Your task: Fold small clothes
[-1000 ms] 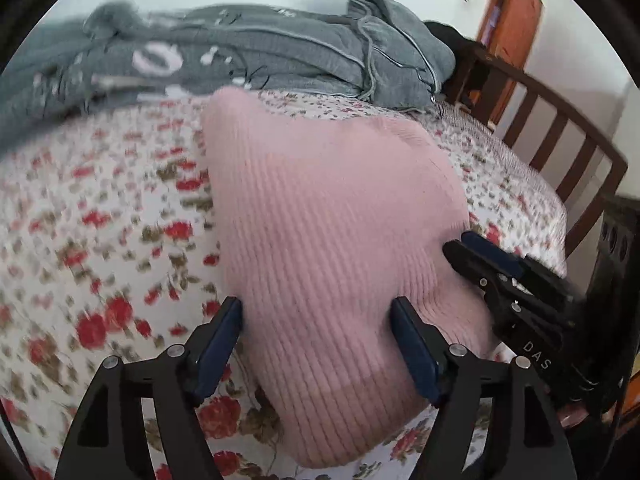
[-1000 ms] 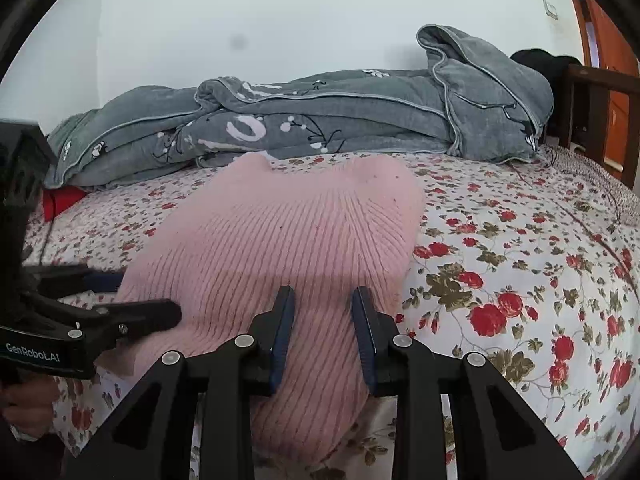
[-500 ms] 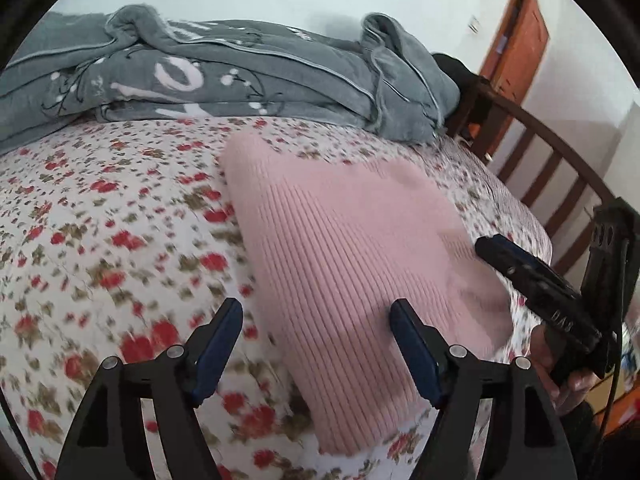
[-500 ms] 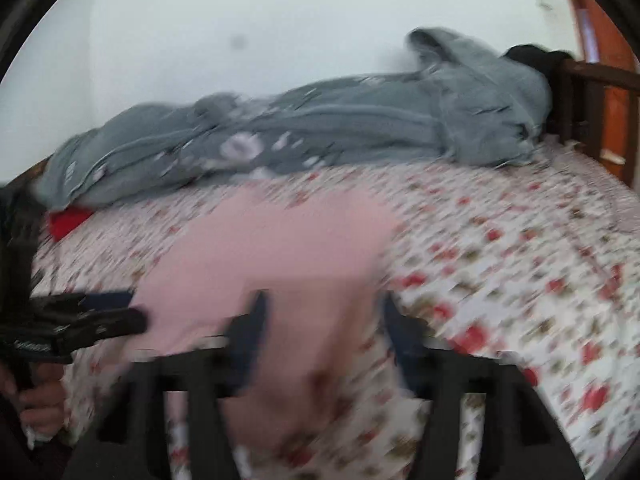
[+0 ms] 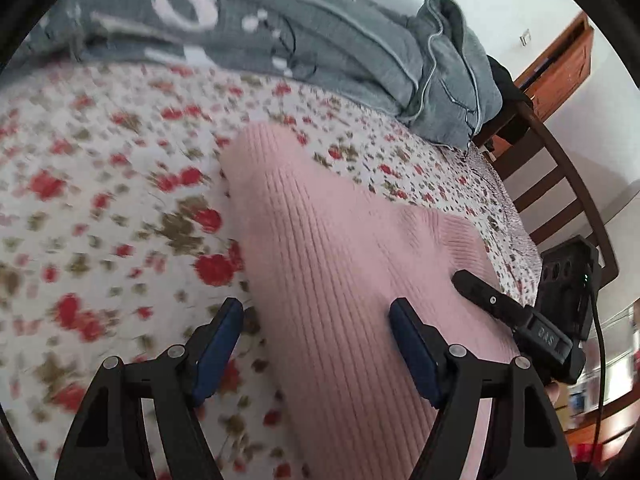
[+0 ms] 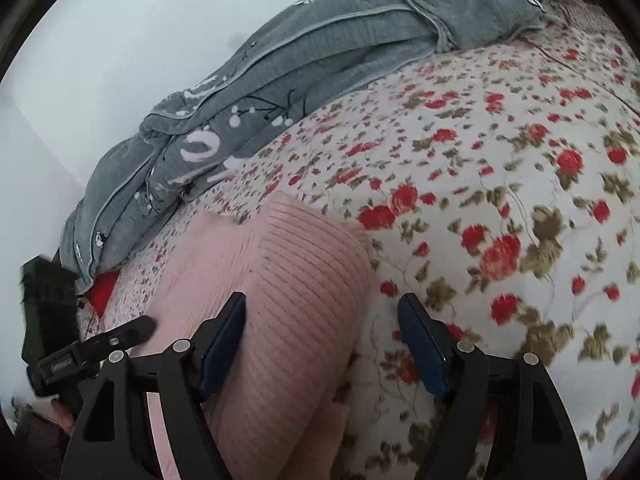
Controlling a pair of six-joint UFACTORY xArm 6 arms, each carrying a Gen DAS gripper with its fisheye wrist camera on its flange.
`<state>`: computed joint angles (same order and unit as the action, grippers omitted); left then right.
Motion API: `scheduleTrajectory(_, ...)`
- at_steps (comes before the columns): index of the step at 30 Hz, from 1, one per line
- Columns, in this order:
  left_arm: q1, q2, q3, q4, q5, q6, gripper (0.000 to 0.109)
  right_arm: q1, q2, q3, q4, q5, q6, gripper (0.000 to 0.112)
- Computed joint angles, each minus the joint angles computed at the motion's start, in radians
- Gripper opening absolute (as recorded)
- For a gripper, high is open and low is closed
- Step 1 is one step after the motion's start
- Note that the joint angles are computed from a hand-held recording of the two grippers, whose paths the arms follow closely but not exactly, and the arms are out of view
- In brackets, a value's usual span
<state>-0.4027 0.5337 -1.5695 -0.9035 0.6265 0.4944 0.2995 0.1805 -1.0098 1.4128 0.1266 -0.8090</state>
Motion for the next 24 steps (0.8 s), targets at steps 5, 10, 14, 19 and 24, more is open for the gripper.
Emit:
scheduleTrajectory(5, -0.008, 0.055, -0.067, -0.021, 0.015, -0.014, 0.045, -0.017, 0.046, -0.055, -0.126, 0.053, 0.099, 0.042)
scheduleTrajectory(10, -0.009, 0.014, -0.041, -0.003, -0.034, 0.021, 0.024, 0.002, 0.036, -0.088, 0.005, 0.049, -0.034, 0.019)
scheduleTrajectory(14, 0.036, -0.029, -0.011, -0.060, -0.038, 0.062, 0.022, 0.056, 0.032, -0.143, 0.068, 0.026, -0.115, 0.018)
scheduleTrajectory(19, 0.117, -0.060, -0.004, -0.030, -0.048, 0.043, 0.022, 0.092, 0.151, -0.315, -0.033, 0.085, 0.034, 0.018)
scheduleTrajectory(24, 0.189, -0.046, -0.042, 0.089, -0.066, -0.022, 0.022, 0.122, 0.320, -0.535, -0.189, 0.158, 0.214, 0.018)
